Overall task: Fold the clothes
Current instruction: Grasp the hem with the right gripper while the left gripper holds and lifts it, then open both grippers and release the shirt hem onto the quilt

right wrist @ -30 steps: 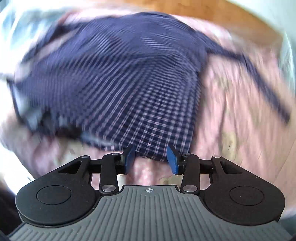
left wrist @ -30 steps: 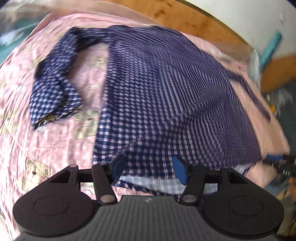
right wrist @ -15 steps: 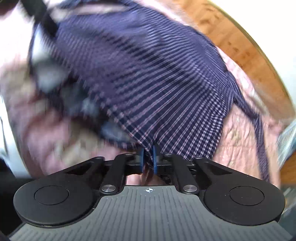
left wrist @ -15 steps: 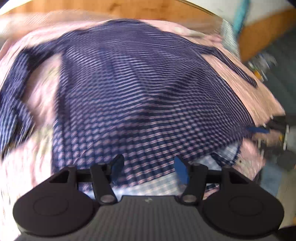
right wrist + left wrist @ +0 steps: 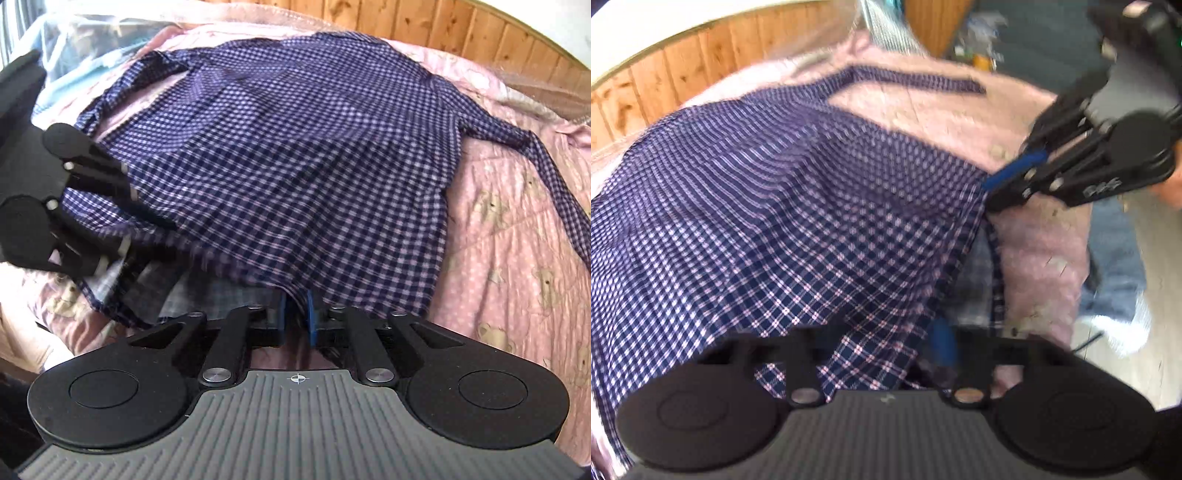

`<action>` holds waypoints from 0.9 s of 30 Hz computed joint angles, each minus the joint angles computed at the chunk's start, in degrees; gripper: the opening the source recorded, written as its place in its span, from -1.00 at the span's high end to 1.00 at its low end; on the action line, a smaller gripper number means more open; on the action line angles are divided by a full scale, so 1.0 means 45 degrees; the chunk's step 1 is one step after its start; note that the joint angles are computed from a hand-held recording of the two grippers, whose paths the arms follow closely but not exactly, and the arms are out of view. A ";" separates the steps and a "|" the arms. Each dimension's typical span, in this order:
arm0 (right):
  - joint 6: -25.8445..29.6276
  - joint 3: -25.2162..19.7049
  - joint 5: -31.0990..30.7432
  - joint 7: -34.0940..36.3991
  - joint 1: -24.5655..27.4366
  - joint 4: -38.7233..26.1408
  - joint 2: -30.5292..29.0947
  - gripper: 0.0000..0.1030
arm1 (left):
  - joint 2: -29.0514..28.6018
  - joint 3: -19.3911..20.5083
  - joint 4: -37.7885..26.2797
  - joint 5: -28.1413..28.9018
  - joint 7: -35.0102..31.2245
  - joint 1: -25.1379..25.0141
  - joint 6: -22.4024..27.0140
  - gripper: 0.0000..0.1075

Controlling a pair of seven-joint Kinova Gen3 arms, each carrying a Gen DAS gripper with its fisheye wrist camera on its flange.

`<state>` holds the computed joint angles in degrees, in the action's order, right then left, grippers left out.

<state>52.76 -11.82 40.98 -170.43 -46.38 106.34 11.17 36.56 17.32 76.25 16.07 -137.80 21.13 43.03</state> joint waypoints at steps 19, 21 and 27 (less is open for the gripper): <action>0.8923 0.3772 0.2210 -0.1028 -0.5327 -0.4755 0.7730 -0.01 | 0.2204 0.0075 -0.4878 0.3229 0.2951 -0.1442 0.5928 0.96; 0.9949 0.3526 0.1346 -0.2064 -0.5212 -0.4859 0.7665 0.10 | 0.1882 0.0069 -0.4019 0.3335 0.2642 -0.1598 0.5548 0.96; 1.2065 0.3045 -0.0236 -0.4953 -0.5861 -0.4651 0.7051 0.12 | 0.0964 0.0125 -0.1909 0.3696 0.1600 -0.2123 0.4779 0.84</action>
